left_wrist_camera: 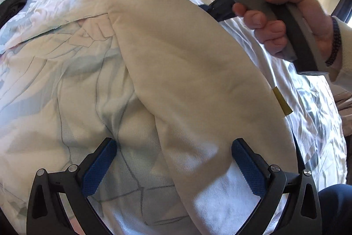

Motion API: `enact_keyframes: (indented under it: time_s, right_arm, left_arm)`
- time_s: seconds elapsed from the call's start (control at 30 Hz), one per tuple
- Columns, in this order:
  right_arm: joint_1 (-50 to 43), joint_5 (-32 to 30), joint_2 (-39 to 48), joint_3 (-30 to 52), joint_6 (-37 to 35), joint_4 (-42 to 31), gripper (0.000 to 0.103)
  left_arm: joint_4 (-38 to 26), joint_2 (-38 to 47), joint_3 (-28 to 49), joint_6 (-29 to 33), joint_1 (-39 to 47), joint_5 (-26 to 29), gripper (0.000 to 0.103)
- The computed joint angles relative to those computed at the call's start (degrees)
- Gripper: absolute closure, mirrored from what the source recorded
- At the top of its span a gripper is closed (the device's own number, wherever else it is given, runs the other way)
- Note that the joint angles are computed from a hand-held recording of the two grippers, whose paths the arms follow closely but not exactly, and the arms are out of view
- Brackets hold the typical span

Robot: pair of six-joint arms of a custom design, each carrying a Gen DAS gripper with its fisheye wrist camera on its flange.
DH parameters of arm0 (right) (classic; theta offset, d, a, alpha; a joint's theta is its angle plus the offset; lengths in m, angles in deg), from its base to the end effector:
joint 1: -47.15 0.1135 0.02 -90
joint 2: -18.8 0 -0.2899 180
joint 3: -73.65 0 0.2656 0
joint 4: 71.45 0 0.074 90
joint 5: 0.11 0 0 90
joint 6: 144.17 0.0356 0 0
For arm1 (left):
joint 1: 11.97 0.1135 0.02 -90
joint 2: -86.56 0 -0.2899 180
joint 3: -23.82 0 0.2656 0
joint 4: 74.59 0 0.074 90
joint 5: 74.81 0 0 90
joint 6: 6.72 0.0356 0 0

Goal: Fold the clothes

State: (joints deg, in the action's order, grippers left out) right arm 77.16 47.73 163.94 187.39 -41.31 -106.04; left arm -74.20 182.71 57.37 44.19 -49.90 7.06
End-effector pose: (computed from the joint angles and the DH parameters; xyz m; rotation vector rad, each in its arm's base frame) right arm 0.4430 0.2835 0.0491 -0.6389 2.7109 1.2117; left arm 0.1800 -0.1339 0.0693 -0.0738 2.6630 -0.2622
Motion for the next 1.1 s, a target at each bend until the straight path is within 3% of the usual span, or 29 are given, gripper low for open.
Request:
enact_keyframes:
  time_s: [0.17, 0.43, 0.6, 0.67, 0.7, 0.73, 0.8, 0.83, 1.03, 1.1]
  right_arm:
    - [-1.0, -6.0, 2.3, 2.5, 3.9, 2.4, 0.014]
    - [-2.1, -14.2, 1.1, 4.1, -1.7, -2.7, 0.014]
    - [-0.6, -8.7, 5.1, 10.1, -1.3, -5.9, 0.016]
    - [-1.4, -11.1, 7.0, 11.3, 1.6, -4.4, 0.02]
    - [-1.5, -11.9, 7.3, 11.2, 2.0, -3.3, 0.03]
    - [-1.7, -12.7, 7.4, 11.4, 1.2, -3.1, 0.053]
    - [-1.8, -12.7, 7.5, 12.1, -1.0, -4.6, 0.069]
    - [-2.0, -12.2, 7.0, 12.0, -2.3, -5.5, 0.086]
    - [-4.7, -10.3, 4.4, 12.1, -7.7, -9.9, 0.097]
    - [-5.7, -7.4, 5.6, 16.2, -9.9, -15.4, 0.1]
  left_arm:
    - [-0.1, -0.6, -0.5, 0.0, -0.1, -0.3, 0.0]
    - [-1.6, -1.2, 0.2, 0.3, -0.3, -0.9, 0.0]
    - [-1.6, -1.5, 0.1, 0.4, -0.3, -0.8, 0.0]
    - [-2.1, -2.0, 0.1, 0.6, -0.2, -0.8, 0.0]
    - [-2.3, -2.4, -0.1, 0.7, -0.2, -0.8, 0.0]
    - [-2.5, -2.5, -0.1, 0.7, -0.2, -0.9, 0.0]
    - [-2.8, -2.4, 0.3, 0.3, -0.6, -1.1, 0.0]
    - [-2.9, -2.5, 0.3, 0.4, -0.7, -1.1, 0.0]
    - [-3.8, -3.3, 0.1, 0.4, -1.2, -1.7, 0.0]
    - [-4.4, -3.0, 0.8, 0.4, -1.5, -2.0, 0.0]
